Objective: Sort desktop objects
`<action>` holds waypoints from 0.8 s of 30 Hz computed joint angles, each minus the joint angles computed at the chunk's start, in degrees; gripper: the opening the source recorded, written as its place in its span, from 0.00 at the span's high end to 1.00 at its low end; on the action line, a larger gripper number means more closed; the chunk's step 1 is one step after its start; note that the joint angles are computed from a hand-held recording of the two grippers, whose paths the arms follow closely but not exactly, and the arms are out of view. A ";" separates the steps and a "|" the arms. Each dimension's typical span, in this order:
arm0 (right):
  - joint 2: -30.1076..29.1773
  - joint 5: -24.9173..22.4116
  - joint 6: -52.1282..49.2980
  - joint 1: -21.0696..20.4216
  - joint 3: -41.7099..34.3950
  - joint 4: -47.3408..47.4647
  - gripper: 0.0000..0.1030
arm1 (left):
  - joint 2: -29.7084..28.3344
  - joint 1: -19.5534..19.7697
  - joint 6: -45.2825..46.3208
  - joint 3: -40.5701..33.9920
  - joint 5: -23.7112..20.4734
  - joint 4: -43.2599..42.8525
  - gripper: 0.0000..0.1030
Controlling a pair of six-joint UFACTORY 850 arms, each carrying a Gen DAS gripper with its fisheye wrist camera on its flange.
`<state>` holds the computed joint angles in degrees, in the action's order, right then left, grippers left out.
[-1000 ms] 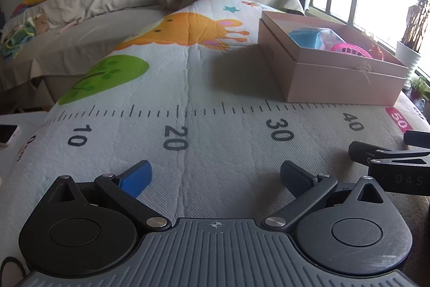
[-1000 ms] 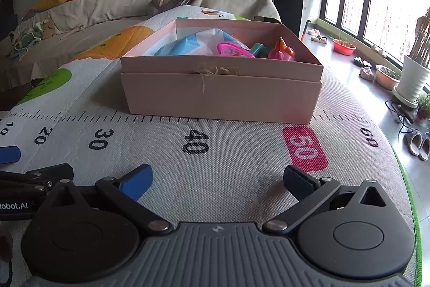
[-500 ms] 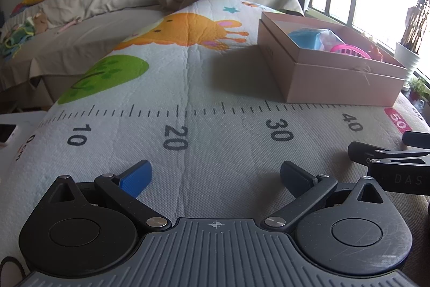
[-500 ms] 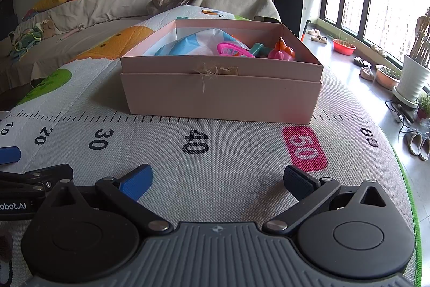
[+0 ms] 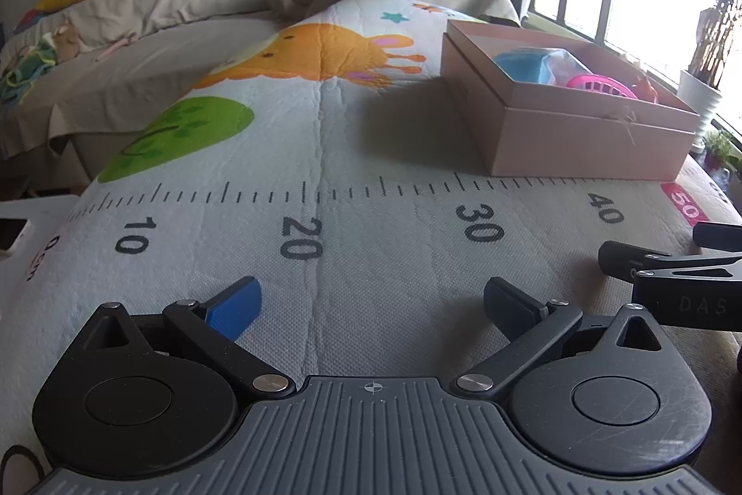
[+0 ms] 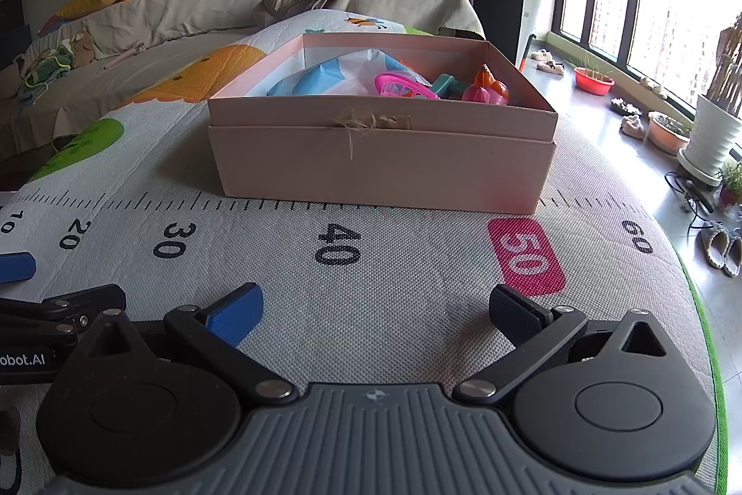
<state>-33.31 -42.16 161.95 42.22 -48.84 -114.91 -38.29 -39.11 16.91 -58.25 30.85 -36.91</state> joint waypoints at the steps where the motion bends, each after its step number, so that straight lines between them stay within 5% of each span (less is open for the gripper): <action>1: 0.00 0.00 0.00 0.00 0.00 0.00 0.00 | -0.02 0.02 -0.03 -0.04 -0.04 0.02 0.00; 24: -0.06 0.02 -0.01 -0.03 -0.08 -0.01 0.00 | 0.01 0.07 -0.28 0.02 0.00 0.23 0.00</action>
